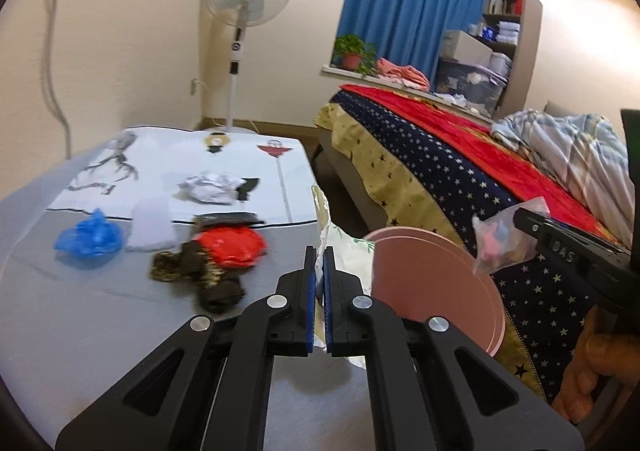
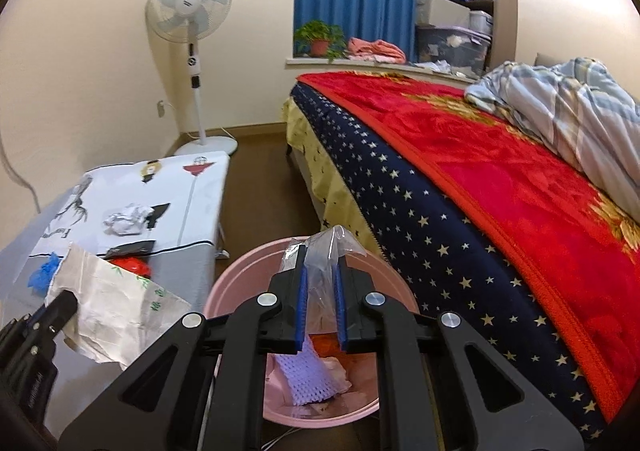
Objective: Collect trash
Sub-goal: 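Carry the white paper bag over the bin with the left tool while the right tool holds, then open both tools to drop the clear and white paper bags into the bin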
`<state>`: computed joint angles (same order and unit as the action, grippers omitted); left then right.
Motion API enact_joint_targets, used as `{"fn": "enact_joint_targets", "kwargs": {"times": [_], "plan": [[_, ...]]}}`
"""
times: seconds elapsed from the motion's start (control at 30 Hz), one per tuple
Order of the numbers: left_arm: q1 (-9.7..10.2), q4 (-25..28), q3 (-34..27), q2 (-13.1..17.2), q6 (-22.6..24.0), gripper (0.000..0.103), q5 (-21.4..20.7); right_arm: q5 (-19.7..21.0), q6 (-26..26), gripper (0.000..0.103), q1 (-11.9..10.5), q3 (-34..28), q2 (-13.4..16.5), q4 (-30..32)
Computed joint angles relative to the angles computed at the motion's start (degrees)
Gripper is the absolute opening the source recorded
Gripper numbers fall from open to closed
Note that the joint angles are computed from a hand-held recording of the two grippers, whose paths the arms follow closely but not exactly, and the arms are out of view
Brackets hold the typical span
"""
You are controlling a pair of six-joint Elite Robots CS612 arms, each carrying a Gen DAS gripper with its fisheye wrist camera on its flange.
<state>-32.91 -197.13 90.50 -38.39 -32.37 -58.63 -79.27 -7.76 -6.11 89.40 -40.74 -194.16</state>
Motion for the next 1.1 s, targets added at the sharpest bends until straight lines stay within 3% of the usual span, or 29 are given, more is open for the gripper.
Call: {"fn": "enact_joint_targets", "kwargs": {"times": [0.5,0.9,0.97,1.0,1.07,1.1], "plan": [[0.49,2.6,-8.7,5.1,3.9,0.003,-4.2,-4.4,2.2,0.012,-0.1,-4.4,2.9,5.1],[0.76,3.7,-11.6,6.7,4.3,0.003,-6.6,-6.5,2.4,0.014,-0.2,-4.6,3.2,5.6],[0.82,2.9,-11.9,7.0,4.9,0.007,-7.5,-7.1,3.1,0.018,-0.2,-4.7,3.2,5.2],[0.95,2.3,-12.1,7.1,5.3,0.018,-9.0,-7.4,4.1,0.023,-0.2,-4.7,3.2,5.1],[1.06,0.9,-12.0,7.1,6.6,0.037,-10.9,-7.7,6.3,0.05,-0.4,-4.5,3.2,4.1],[0.94,0.4,-11.7,6.9,7.1,0.038,-10.2,-7.8,7.1,0.051,-0.5,-4.3,3.1,3.3]]}}
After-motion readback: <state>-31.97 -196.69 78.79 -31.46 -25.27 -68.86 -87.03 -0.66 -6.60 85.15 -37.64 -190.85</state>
